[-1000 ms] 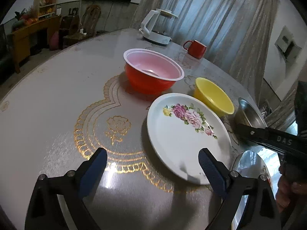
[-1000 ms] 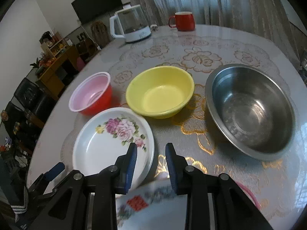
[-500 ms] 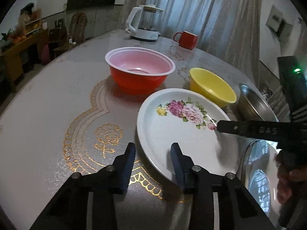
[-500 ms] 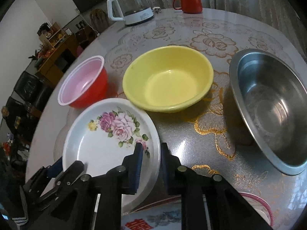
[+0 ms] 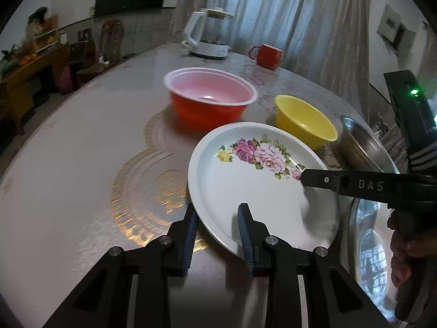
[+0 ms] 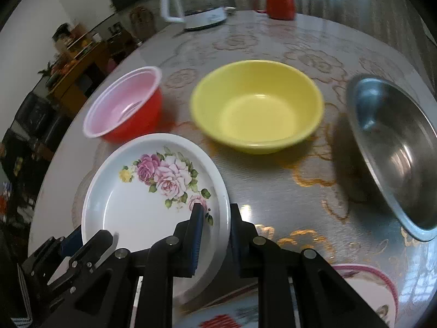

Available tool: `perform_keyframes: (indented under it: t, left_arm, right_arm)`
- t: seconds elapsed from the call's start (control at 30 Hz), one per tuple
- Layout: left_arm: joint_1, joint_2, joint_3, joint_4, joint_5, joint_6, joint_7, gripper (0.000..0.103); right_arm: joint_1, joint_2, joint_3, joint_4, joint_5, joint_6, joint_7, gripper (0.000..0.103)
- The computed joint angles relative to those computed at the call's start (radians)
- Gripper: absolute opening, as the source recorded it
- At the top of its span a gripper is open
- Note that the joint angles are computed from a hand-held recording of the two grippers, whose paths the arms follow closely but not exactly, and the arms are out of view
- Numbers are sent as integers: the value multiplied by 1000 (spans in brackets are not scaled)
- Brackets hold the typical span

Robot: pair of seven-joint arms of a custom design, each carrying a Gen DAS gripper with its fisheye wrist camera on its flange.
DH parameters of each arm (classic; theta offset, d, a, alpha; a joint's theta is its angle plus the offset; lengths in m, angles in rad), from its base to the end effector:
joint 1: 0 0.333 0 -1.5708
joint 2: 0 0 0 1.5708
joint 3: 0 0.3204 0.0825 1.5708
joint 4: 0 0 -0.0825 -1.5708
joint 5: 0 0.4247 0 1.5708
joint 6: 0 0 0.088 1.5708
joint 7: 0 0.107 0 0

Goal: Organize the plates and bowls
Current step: 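Lift the pink-rose plate with both grippers and carry it toward the stack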

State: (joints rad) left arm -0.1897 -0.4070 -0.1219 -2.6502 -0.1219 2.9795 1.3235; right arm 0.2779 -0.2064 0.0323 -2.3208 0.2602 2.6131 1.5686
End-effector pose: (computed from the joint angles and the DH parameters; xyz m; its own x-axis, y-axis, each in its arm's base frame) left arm 0.4494 -0.1363 0.4383 -0.0377 -0.9771 0.2093 -0.7634 -0.1070 -0.6370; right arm 0.5247 0.1627 0.4619 0.1700 -0.9622 -0.2128 -0.8886 -0.0563 -0.4552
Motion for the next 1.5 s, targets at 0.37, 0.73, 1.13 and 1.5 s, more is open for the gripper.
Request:
perform_keyframes:
  t: [0.37,0.73,1.13,1.5]
  left_arm:
    - [86,-251,23,-203,23,-47,-51,30]
    - [99,-319,54,-268,34,-21,-18,32]
    - [63,-266,79,-235,11,2,54,62]
    - [74,-264,90,-248,1,34,65,37]
  right_arm:
    - [98,-54,49,-55,57,-7,-25,18]
    - [195,-138,81,-246,24,297,119,23]
    - [206,-185,84,-315,-89,387,193,26]
    - [185,-186,109,-304,-177,363,249,35]
